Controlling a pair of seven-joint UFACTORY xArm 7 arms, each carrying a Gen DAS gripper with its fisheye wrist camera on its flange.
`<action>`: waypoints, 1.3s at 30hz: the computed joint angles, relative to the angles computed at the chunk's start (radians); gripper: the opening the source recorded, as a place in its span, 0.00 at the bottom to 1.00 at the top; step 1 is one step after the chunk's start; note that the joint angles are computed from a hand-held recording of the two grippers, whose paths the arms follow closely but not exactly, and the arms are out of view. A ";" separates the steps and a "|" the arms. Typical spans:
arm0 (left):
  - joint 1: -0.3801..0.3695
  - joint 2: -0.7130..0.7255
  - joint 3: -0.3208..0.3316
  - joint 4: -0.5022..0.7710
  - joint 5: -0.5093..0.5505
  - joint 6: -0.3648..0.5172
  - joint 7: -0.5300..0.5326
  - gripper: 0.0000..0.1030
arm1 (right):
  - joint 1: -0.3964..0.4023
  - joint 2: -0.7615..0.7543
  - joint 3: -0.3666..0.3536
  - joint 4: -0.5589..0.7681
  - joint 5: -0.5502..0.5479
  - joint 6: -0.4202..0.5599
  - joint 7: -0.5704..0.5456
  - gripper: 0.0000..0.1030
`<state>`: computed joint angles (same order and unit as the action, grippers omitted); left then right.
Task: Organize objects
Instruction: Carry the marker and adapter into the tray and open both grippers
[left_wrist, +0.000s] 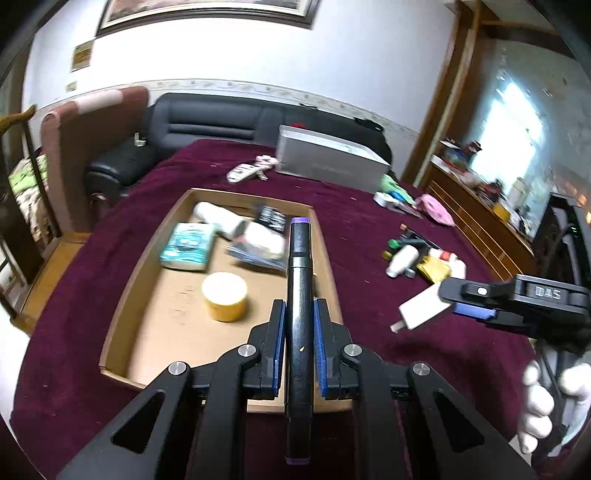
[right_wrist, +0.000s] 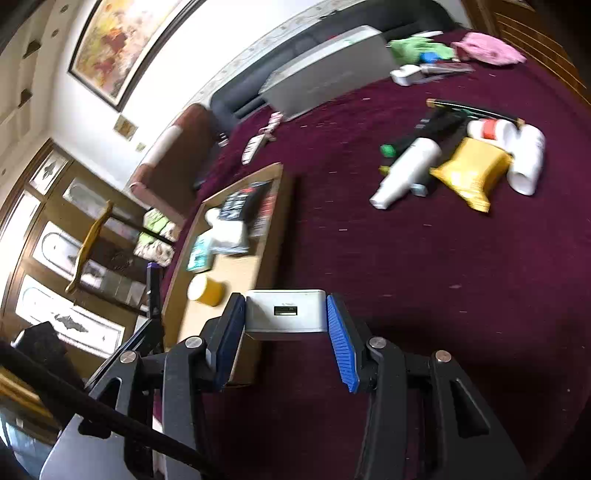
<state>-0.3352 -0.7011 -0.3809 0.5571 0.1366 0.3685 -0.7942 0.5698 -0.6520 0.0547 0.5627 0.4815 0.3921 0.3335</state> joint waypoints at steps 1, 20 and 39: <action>0.005 -0.010 0.007 -0.009 0.000 0.002 -0.001 0.12 | 0.014 0.021 -0.001 0.018 0.005 -0.005 -0.008 0.42; 0.067 0.043 0.116 -0.074 -0.023 -0.016 0.094 0.12 | 0.012 0.451 0.135 0.367 0.028 0.132 -0.107 0.43; 0.052 0.162 0.162 -0.060 -0.088 -0.060 0.190 0.11 | -0.069 0.630 0.190 0.530 -0.191 0.166 0.011 0.43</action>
<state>-0.2832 -0.5396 -0.2189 0.4969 0.0481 0.3087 -0.6039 0.5003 -0.0221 0.2448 1.0924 0.2903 0.5579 0.3446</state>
